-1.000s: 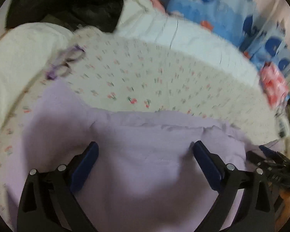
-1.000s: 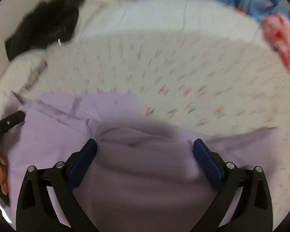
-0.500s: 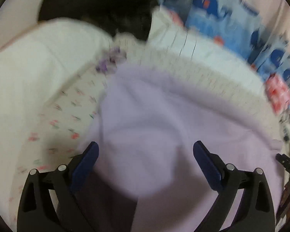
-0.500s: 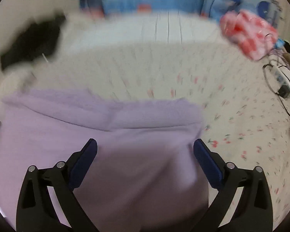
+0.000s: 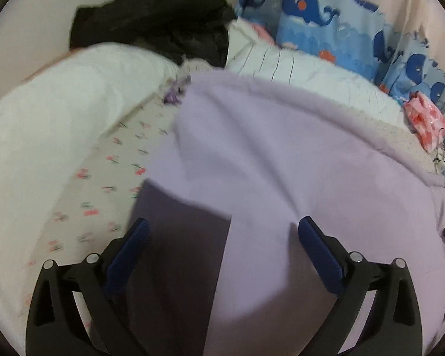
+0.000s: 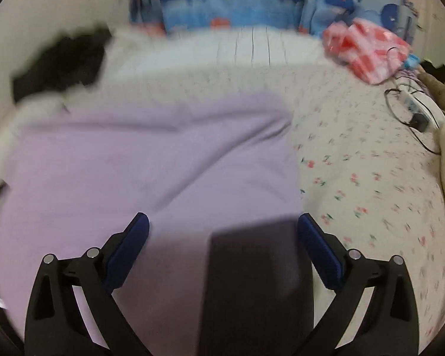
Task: Fold large clothes
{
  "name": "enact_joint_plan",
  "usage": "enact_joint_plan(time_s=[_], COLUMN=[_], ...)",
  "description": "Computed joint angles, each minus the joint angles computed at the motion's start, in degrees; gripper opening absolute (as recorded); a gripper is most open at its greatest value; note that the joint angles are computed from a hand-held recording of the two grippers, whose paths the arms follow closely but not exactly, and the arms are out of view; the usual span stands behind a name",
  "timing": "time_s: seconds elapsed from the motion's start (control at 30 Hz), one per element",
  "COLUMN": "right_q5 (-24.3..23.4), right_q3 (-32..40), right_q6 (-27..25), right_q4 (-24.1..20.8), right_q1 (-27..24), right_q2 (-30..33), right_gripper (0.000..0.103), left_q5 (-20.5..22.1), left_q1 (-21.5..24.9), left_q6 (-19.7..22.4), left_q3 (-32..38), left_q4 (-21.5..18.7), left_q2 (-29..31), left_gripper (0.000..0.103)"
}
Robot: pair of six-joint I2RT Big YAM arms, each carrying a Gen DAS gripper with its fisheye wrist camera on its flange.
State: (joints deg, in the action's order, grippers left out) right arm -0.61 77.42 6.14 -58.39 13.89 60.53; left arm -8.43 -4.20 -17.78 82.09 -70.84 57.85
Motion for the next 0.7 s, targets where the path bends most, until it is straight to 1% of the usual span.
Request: enact_joint_plan(time_s=[0.03, 0.07, 0.1, 0.13, 0.17, 0.2, 0.23, 0.27, 0.3, 0.37, 0.4, 0.47, 0.53, 0.57, 0.6, 0.63, 0.67, 0.7], right_q5=[-0.1, 0.3, 2.0, 3.7, 3.1, -0.5, -4.2, -5.2, -5.3, -4.8, -5.2, -6.0, -8.3, -10.1, -12.7, -15.3, -18.0, -18.9], right_q3=[-1.7, -3.2, -5.1, -6.3, -7.1, -8.7, -10.2, -9.8, -7.7, -5.1, -4.1, -3.5, -3.9, -4.1, -4.3, -4.6, -5.2, -5.7], right_q6=[-0.2, -1.1, -2.2, -3.6, -5.0, -5.5, -5.0, -4.7, -3.2, -1.3, -1.4, -1.9, -1.8, -1.9, -1.7, -1.7, -1.6, -2.2], right_q4=[1.2, 1.6, 0.9, -1.7, -4.6, -4.6, -3.1, -4.0, -6.7, -10.2, -11.9, -13.4, -15.4, -16.7, -18.6, -20.1, -21.5, -22.2], right_q1=[0.2, 0.5, 1.2, 1.8, 1.5, -0.1, -2.1, -2.7, -3.0, -2.9, -2.9, -3.1, -4.6, -6.1, -8.3, -10.5, -13.1, -14.6], right_q2=[-2.9, -5.3, -7.5, -7.7, -6.8, -6.9, -7.8, -7.6, -6.7, -6.4, -6.8, -8.5, -11.0, -12.0, -12.8, -13.4, -14.2, -14.7], right_gripper=[0.097, 0.097, 0.097, 0.097, 0.097, 0.097, 0.097, 0.097, 0.097, 0.097, 0.097, 0.097, 0.097, 0.097, 0.097, 0.097, 0.097, 0.097], left_q5=[-0.4, -1.7, -2.9, -4.3, -4.6, -4.7, -5.1, -5.4, -5.9, -6.6, -7.4, -8.4, -7.7, -6.2, -1.4, 8.6, 15.7, 25.1], left_q1=[-0.2, -1.3, -2.1, -3.6, -4.2, -5.2, -6.2, -6.8, -7.8, -9.3, -10.4, -12.1, -11.7, -11.0, -8.4, -2.6, 1.9, 8.7], left_q6=[0.6, 1.1, 1.5, 1.4, 1.3, 0.8, 0.3, 0.0, -0.7, -1.7, -2.0, -2.2, -1.5, -1.2, -0.5, 0.1, -0.1, -0.2], left_q3=[-0.6, -1.0, -1.6, -2.1, -2.4, -2.4, -2.4, -2.4, -2.3, -1.9, -1.7, -1.3, -1.1, -1.0, -1.0, -1.1, -1.5, -2.4], left_q4=[0.1, -0.6, -0.8, -1.3, -1.8, -3.0, -4.1, -4.8, -5.7, -6.6, -7.1, -8.3, -9.1, -9.9, -10.8, -12.0, -13.1, -14.1], left_q2=[-1.5, -3.4, -5.0, -6.7, -7.6, -8.4, -9.1, -9.5, -10.3, -11.8, -12.5, -13.5, -13.8, -13.9, -14.1, -14.2, -14.4, -14.6], left_gripper=[0.097, 0.097, 0.097, 0.097, 0.097, 0.097, 0.097, 0.097, 0.097, 0.097, 0.097, 0.097, 0.097, 0.097, 0.097, 0.097, 0.097, 0.097])
